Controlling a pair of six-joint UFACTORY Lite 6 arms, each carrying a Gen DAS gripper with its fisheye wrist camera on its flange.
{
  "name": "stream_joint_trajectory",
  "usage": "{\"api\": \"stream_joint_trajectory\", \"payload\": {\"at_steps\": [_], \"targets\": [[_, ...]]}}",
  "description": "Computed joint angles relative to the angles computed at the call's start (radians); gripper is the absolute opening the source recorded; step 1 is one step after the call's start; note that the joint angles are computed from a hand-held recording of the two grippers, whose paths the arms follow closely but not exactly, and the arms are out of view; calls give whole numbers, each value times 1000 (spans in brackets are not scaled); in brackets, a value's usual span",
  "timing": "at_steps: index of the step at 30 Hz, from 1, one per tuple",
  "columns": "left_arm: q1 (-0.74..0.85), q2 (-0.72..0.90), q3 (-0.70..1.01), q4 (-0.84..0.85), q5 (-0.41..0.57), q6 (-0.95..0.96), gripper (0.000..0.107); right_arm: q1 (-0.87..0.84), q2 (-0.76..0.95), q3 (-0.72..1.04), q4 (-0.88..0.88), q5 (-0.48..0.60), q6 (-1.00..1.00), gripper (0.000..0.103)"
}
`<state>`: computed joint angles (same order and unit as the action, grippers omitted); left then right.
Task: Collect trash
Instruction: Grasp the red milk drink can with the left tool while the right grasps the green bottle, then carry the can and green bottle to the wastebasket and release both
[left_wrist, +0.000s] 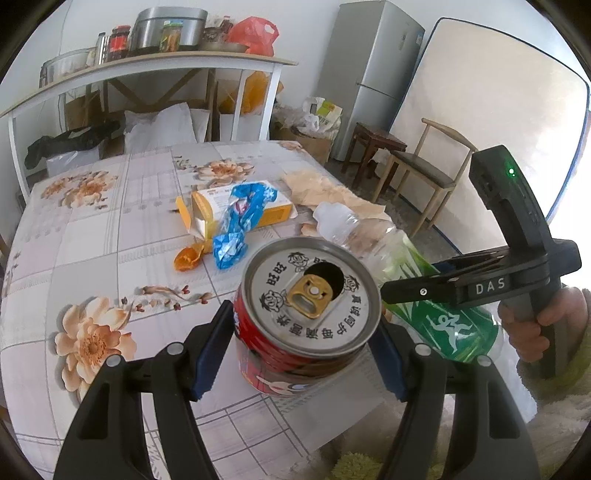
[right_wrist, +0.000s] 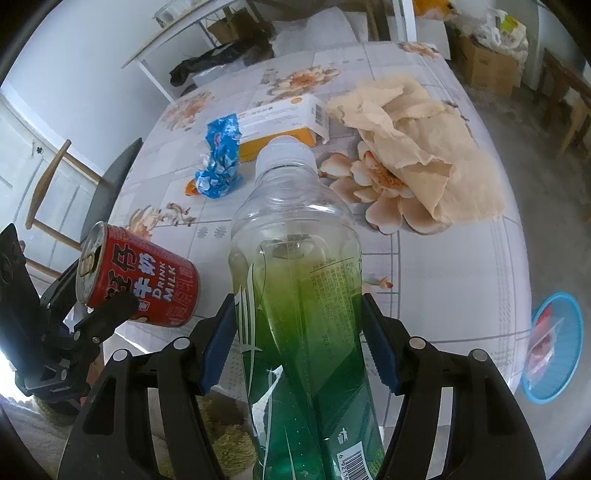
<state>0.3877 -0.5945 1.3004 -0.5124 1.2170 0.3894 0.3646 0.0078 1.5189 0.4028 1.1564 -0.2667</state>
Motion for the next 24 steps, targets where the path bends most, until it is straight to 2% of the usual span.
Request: {"api": "stream_joint_trajectory", "payload": {"at_steps": [8,12,16,19,24], "targets": [[-77,23,81,22,-3,-56,68,-79,-73,-20,78,41,-72,62],[-206,60,154,83,-35,-143,68,-158,-115,-26,141,75,-118,62],[-432,127,254,218,-91,-292,68,-292,-171,-32,225,136,-179,62],[-614,205,352,325,-122,-388,68,-470,-221,-44,295,214,-253,62],[-887,428,588,444,-144,-481,68,-894,-233,-26,400,369,-386,62]]}}
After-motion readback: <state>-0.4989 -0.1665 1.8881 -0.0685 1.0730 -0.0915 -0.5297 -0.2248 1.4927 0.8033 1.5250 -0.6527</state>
